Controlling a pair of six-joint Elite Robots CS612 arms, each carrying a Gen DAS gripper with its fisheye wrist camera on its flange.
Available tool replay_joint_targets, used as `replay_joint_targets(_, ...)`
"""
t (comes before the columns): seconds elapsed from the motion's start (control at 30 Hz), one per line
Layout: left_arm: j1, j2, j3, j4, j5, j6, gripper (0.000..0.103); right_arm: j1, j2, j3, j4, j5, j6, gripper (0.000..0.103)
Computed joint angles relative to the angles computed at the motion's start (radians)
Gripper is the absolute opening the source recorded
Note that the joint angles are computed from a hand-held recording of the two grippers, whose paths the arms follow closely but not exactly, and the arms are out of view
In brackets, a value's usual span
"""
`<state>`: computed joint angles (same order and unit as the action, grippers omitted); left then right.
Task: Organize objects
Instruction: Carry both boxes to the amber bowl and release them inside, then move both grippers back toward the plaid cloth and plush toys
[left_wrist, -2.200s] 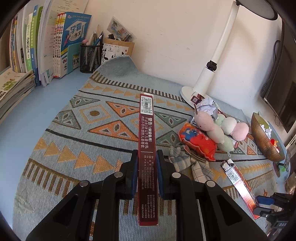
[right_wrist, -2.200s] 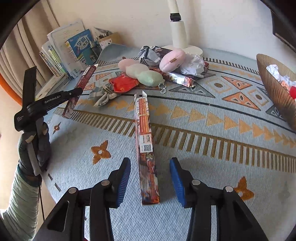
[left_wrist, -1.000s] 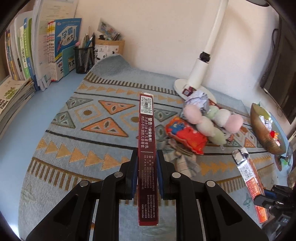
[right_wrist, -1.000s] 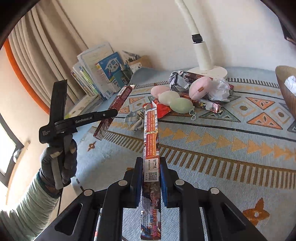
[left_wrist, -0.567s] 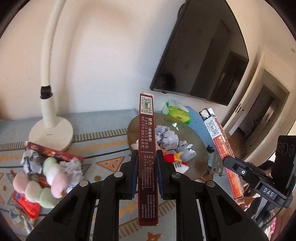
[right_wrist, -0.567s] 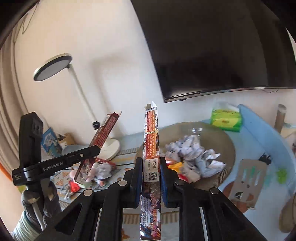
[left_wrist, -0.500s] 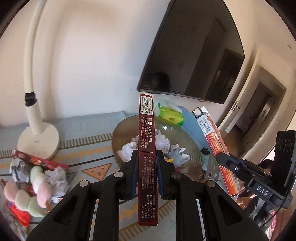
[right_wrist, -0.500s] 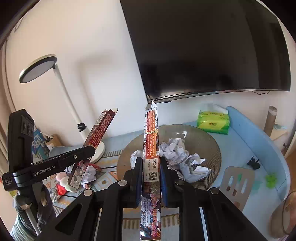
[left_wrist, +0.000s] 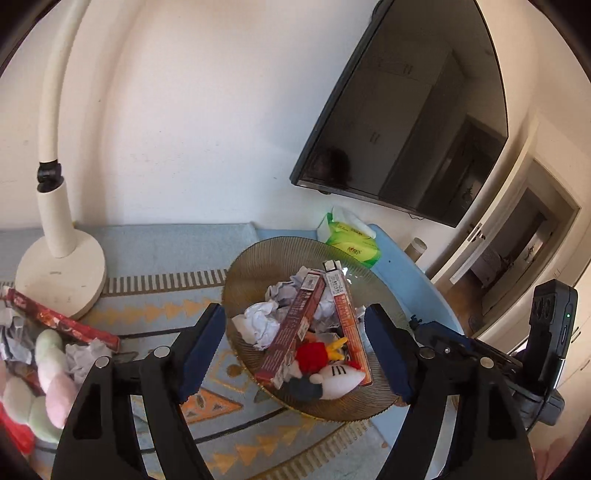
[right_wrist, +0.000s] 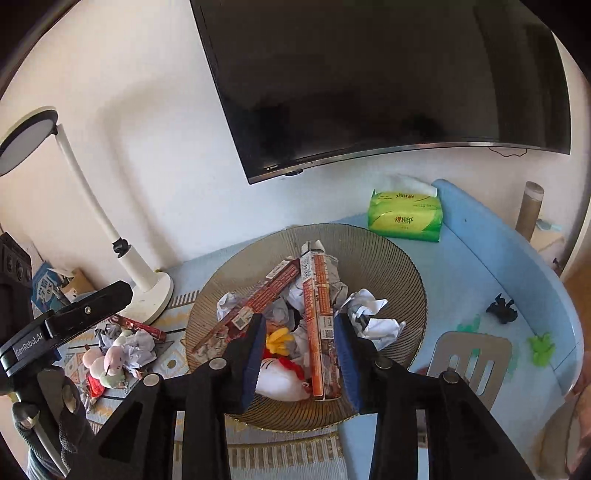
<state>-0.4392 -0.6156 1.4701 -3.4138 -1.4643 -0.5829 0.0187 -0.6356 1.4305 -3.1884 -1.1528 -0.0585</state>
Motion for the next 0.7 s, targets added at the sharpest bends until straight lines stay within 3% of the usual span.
replay_joint_targets(0.03,-0.001,-0.017,0.040,-0.029,0.019,-0.008,0.076,0.000,-0.009,0.021,-0.017,0.022,-0.002,0.045)
replay_joint_targets(0.1,-0.005,-0.050,0.121,-0.088,0.067,-0.019,0.076,0.008,-0.030,0.064,-0.047,0.058,-0.018,0.062)
replay_joint_targets(0.23,-0.028,-0.123,0.288,-0.155,0.248,-0.017,0.077,0.040,-0.068,0.143,-0.075,0.128,-0.092,0.063)
replay_joint_targets(0.3,-0.036,-0.154,0.373,-0.182,0.335,-0.037,0.084,0.064,-0.072,0.173,-0.080,0.144,-0.131,0.069)
replay_joint_targets(0.33,-0.038,-0.166,0.413,-0.195,0.373,-0.059,0.095,0.079,-0.070,0.183,-0.075,0.138,-0.147,0.074)
replay_joint_targets(0.37,-0.039,-0.174,0.452,-0.204,0.408,-0.089,0.103,0.094,-0.062,0.188,-0.069,0.132,-0.158,0.088)
replay_joint_targets(0.4,-0.038,-0.177,0.485,-0.212,0.444,-0.120,0.102,0.109,-0.051,0.188,-0.064,0.127,-0.164,0.091)
replay_joint_targets(0.47,-0.032,-0.183,0.535,-0.145,0.518,-0.213,0.102,0.134,-0.017,0.170,-0.052,0.106,-0.164,0.091)
replay_joint_targets(0.57,-0.018,-0.177,0.570,-0.007,0.586,-0.293,0.102,0.173,0.033,0.125,-0.062,-0.001,-0.140,0.091)
replay_joint_targets(0.7,0.006,-0.141,0.595,-0.027,0.575,-0.334,0.102,0.179,0.076,0.068,-0.001,-0.040,-0.043,0.091)
